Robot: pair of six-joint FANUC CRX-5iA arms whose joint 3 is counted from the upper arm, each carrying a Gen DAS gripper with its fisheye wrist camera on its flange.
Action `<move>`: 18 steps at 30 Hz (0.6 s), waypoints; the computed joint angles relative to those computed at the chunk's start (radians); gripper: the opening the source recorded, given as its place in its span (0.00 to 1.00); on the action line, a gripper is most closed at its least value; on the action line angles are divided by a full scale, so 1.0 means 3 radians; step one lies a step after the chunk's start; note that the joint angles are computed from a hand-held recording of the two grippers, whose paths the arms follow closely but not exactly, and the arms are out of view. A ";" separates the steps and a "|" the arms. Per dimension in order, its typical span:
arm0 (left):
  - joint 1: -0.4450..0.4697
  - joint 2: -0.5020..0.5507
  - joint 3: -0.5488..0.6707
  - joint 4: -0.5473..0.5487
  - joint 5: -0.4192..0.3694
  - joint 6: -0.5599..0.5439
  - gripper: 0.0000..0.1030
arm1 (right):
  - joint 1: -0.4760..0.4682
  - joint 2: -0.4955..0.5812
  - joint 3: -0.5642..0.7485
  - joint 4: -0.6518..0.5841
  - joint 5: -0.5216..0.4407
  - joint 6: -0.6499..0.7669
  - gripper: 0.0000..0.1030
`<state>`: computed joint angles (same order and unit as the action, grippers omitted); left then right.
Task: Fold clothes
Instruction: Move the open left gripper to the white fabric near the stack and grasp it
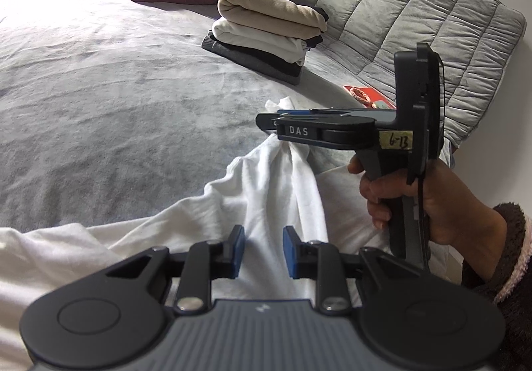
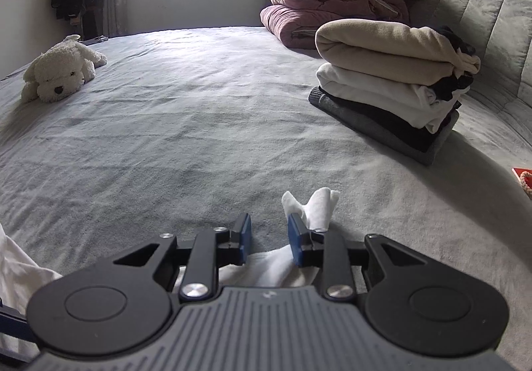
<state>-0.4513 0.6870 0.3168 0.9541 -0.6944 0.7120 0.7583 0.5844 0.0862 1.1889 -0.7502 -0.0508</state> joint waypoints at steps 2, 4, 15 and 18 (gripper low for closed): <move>-0.0007 0.0004 0.0026 -0.0069 0.0041 0.0041 0.26 | -0.0007 -0.0087 -0.0116 0.0025 -0.0011 -0.0077 0.28; -0.0015 0.0014 0.0071 -0.0163 0.0081 0.0109 0.26 | -0.0018 -0.0186 -0.0230 -0.0008 -0.0006 -0.0153 0.30; -0.0139 0.0476 0.1170 -0.0992 -0.0156 0.0780 0.28 | -0.0339 -0.0818 -0.1033 0.0147 0.0851 -0.1770 0.32; -0.0187 0.0795 0.1809 -0.1257 -0.0408 0.1071 0.28 | -0.0380 -0.0846 -0.1073 0.0179 0.0925 -0.1996 0.32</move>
<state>-0.5074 0.9255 0.8594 0.5769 -0.8168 1.0333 0.6443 0.3305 -0.2358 1.2427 -0.4728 -0.6497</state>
